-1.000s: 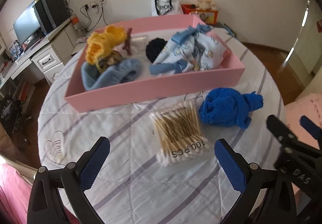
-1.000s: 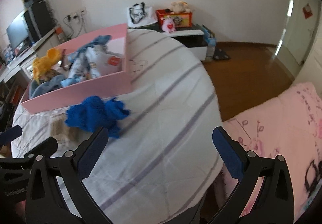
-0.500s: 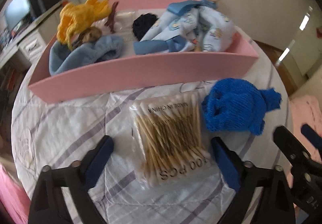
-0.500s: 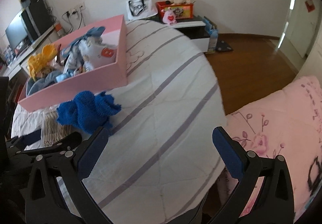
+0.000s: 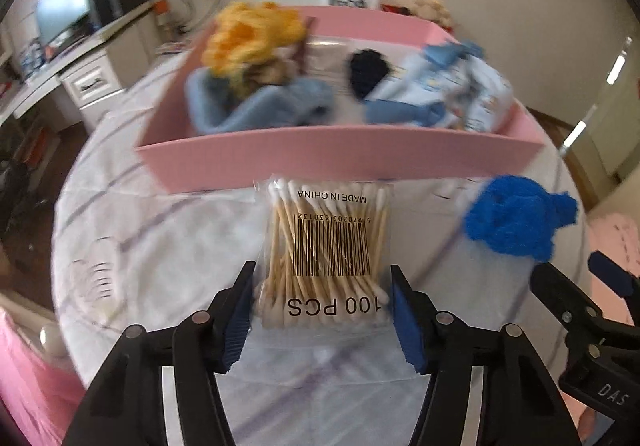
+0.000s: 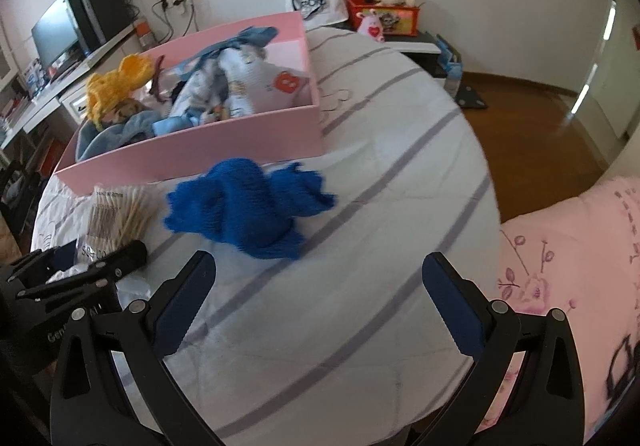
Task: Organize soft objects
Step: 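Grasp the cotton swab bag with the left tool while the right tool grasps the blue knit toy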
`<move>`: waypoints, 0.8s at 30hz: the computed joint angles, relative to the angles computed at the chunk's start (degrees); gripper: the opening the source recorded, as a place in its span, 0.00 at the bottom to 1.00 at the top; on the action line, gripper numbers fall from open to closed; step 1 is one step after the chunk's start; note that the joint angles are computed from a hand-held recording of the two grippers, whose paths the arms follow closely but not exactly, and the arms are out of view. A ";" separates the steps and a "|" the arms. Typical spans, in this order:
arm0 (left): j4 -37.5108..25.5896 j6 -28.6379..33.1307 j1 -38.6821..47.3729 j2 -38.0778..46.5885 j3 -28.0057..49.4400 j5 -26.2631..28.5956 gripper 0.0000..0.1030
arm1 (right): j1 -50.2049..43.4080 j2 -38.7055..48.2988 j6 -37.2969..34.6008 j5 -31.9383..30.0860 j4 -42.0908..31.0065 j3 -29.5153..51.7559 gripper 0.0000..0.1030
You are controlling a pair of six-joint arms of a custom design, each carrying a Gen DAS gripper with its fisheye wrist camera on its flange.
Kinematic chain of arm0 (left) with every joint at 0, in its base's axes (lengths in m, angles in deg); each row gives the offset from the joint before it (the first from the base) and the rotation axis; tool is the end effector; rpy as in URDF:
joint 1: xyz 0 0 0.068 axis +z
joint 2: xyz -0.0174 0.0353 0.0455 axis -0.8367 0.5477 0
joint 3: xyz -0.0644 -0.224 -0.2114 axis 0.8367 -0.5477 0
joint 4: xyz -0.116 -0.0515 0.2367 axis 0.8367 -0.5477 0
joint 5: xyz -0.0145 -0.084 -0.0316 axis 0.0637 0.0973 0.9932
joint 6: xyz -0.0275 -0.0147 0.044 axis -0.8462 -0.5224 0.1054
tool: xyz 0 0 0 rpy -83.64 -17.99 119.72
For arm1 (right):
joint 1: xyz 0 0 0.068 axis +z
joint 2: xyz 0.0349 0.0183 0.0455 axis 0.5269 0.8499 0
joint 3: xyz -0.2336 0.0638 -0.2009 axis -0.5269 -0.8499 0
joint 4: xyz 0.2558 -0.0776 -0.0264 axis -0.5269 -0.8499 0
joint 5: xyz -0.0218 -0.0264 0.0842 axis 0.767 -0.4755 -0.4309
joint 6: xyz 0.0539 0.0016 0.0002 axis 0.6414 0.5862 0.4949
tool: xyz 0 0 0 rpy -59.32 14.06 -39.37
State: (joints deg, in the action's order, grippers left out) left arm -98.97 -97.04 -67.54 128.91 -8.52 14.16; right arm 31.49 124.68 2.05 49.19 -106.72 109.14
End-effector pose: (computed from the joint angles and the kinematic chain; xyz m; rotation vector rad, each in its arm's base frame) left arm 0.2796 -0.0463 0.2202 -0.4537 2.5989 0.0259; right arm 0.2869 0.0031 0.2316 -0.2977 2.5510 0.0927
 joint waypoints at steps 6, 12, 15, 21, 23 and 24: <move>-1.83 -0.54 4.69 -2.22 -1.65 -2.32 0.77 | 4.76 0.97 1.47 1.83 0.68 -0.19 1.00; 1.57 1.74 8.20 -1.99 -3.85 1.17 1.00 | 8.64 5.03 4.71 3.83 1.86 1.02 1.00; 2.72 2.36 8.11 -0.36 -3.56 0.70 1.00 | 10.25 7.60 6.94 5.04 2.09 2.59 1.00; 4.21 2.04 8.04 0.72 -3.32 -0.43 1.00 | 11.06 10.24 9.83 5.17 5.76 4.12 1.00; 5.93 1.68 7.30 0.27 -4.50 -1.77 1.00 | 11.53 11.27 10.44 5.93 7.98 3.56 1.00; 6.95 1.31 6.92 -0.07 -5.27 -2.43 1.00 | 12.25 11.62 10.21 7.65 9.44 2.84 1.00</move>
State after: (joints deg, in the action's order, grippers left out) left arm -92.03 -95.73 -60.62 128.84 -13.79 11.73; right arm 43.73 136.30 12.26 56.84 -97.27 111.98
